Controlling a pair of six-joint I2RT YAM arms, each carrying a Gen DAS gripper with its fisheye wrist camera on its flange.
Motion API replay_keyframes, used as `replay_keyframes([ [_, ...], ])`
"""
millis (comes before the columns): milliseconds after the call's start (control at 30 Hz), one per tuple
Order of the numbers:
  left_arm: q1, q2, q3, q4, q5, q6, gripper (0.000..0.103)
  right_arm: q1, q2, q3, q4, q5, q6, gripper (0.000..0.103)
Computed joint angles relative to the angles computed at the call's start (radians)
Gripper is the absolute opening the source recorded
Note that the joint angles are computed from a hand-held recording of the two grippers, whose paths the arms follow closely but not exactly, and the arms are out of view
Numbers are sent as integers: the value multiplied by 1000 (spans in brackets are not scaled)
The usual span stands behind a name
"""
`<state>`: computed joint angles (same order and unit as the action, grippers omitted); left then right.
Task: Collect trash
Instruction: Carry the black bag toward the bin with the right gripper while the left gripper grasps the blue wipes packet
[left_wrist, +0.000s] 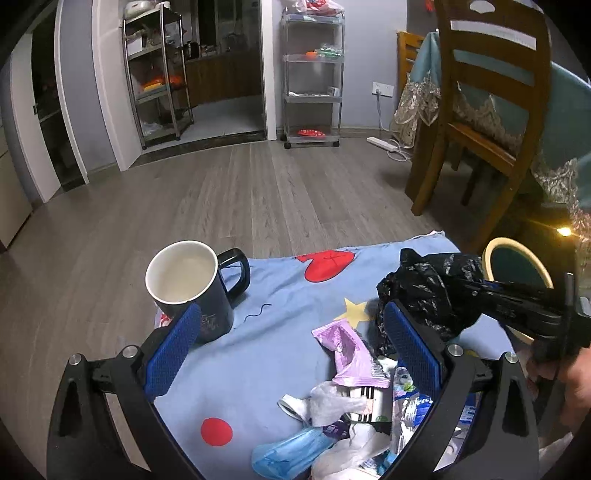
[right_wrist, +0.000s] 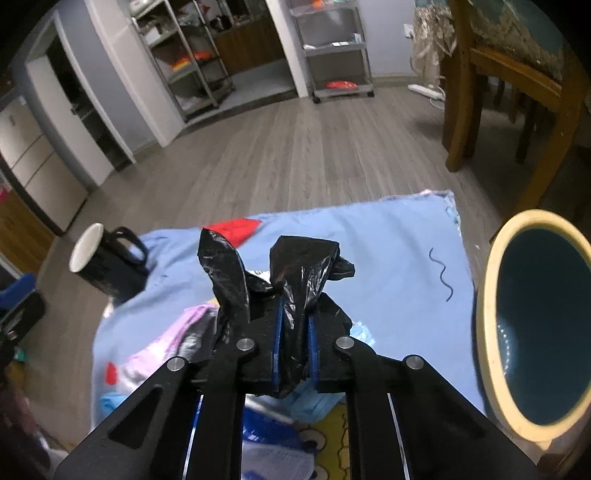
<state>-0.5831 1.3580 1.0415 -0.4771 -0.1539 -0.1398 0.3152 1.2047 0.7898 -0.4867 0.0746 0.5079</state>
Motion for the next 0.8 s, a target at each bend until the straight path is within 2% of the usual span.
replay_keyframes([
  [233, -39, -25, -4, 8, -8, -1, 97, 67, -158, 73, -175, 85, 39, 12],
  [433, -107, -42, -16, -11, -61, 33, 97, 68, -285, 199, -413, 135, 34, 12],
  [633, -137, -50, -27, -11, -74, 53, 97, -2, -416, 257, -603, 126, -46, 12],
  [700, -135, -46, -26, -9, -69, 52, 97, -36, -468, 240, -630, 125, -62, 12],
  [800, -127, -23, -12, -18, -56, 37, 97, -168, -510, 200, -619, 43, -112, 12],
])
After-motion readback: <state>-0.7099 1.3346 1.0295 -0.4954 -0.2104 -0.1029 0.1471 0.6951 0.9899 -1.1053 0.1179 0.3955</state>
